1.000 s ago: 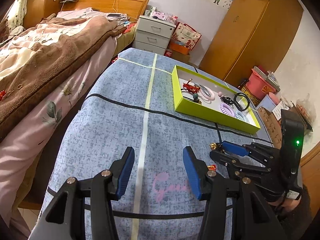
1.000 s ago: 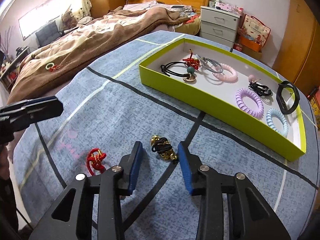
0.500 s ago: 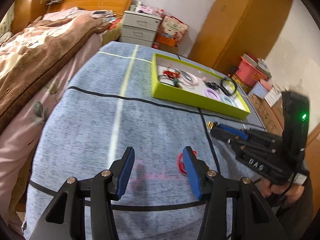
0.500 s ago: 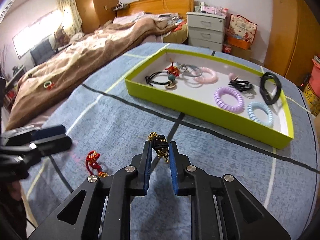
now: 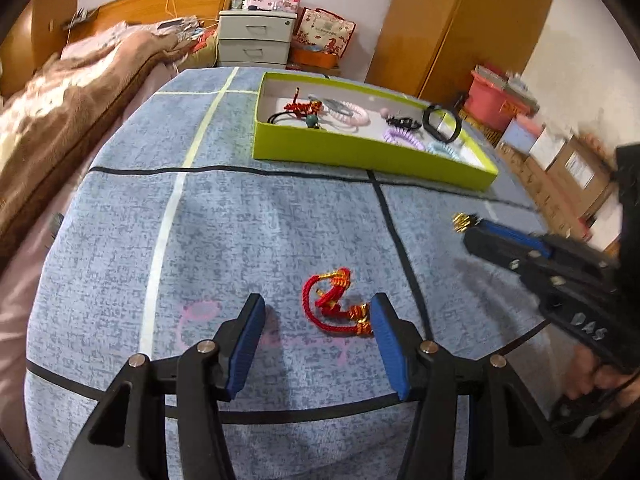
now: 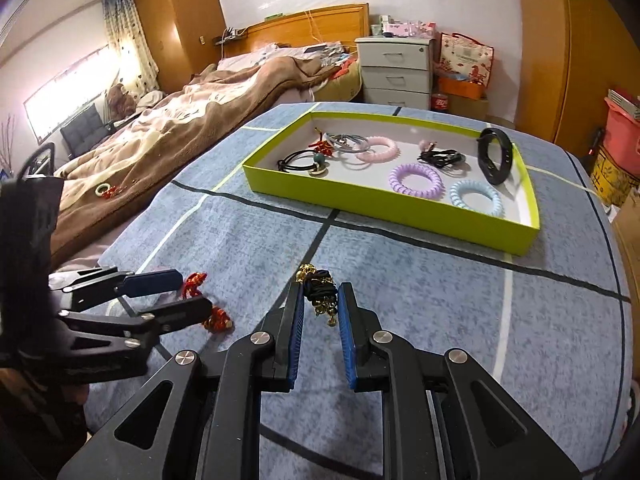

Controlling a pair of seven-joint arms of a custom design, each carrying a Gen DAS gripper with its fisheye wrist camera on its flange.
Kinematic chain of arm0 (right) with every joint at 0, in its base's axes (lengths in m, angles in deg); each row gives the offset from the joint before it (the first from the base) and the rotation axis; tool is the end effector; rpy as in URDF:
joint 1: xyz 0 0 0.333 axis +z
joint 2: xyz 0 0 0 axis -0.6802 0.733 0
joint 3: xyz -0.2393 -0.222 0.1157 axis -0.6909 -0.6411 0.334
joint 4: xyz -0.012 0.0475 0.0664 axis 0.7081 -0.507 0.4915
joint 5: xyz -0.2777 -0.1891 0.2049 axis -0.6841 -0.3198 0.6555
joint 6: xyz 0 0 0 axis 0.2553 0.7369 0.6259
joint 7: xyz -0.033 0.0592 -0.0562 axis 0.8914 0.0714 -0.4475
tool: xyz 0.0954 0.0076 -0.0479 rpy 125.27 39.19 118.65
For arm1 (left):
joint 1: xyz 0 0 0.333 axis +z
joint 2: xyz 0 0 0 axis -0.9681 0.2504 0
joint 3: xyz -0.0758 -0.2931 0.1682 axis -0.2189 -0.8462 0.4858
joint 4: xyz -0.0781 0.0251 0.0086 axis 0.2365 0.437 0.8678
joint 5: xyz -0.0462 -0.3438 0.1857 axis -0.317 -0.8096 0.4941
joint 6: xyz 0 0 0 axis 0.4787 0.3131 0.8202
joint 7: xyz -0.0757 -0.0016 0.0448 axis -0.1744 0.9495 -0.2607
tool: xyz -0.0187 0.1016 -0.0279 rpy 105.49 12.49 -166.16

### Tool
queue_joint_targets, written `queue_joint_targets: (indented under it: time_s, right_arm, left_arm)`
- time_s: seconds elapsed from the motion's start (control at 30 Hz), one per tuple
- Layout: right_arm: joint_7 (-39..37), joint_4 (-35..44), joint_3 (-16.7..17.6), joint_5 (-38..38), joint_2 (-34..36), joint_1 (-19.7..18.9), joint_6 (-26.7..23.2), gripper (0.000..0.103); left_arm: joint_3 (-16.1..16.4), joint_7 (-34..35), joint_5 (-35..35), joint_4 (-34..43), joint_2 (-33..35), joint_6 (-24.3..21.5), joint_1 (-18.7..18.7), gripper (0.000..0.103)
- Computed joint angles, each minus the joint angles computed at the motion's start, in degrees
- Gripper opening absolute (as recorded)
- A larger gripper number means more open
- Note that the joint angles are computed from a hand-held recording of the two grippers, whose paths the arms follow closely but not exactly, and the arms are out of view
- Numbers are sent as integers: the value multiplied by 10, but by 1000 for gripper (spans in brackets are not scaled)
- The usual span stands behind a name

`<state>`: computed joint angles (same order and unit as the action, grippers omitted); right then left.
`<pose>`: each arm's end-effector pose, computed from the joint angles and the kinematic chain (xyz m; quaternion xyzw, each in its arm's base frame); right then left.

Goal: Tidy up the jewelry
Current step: 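Grasp the red knotted hair tie with the left tool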

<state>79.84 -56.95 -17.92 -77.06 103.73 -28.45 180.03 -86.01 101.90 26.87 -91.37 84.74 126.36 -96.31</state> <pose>0.7075 0.3175 0.4658 -0.7947 0.4822 -0.1353 0.3429 0.6598 -0.2925 0.4570 -0.6734 0.6628 -0.2944 0.1434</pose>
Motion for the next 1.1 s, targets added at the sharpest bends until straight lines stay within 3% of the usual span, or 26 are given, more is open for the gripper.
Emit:
queue_joint_targets:
  time_s: [0.33, 0.43, 0.7, 1.1]
  right_arm:
    - [-3, -28, 10, 12, -12, -11, 30, 18]
    - [-6, -36, 15, 17, -17, -17, 36, 18]
    - [-17, -48, 27, 31, -21, -28, 45, 18]
    - [-12, -59, 25, 34, -29, -29, 55, 18]
  left_arm:
    - [18, -24, 43, 27, 16, -16, -23, 56]
    - [2, -8, 28, 24, 16, -3, -11, 41]
    - [0, 5, 7, 31, 24, 8, -13, 24]
    - [22, -7, 17, 31, 22, 23, -30, 19]
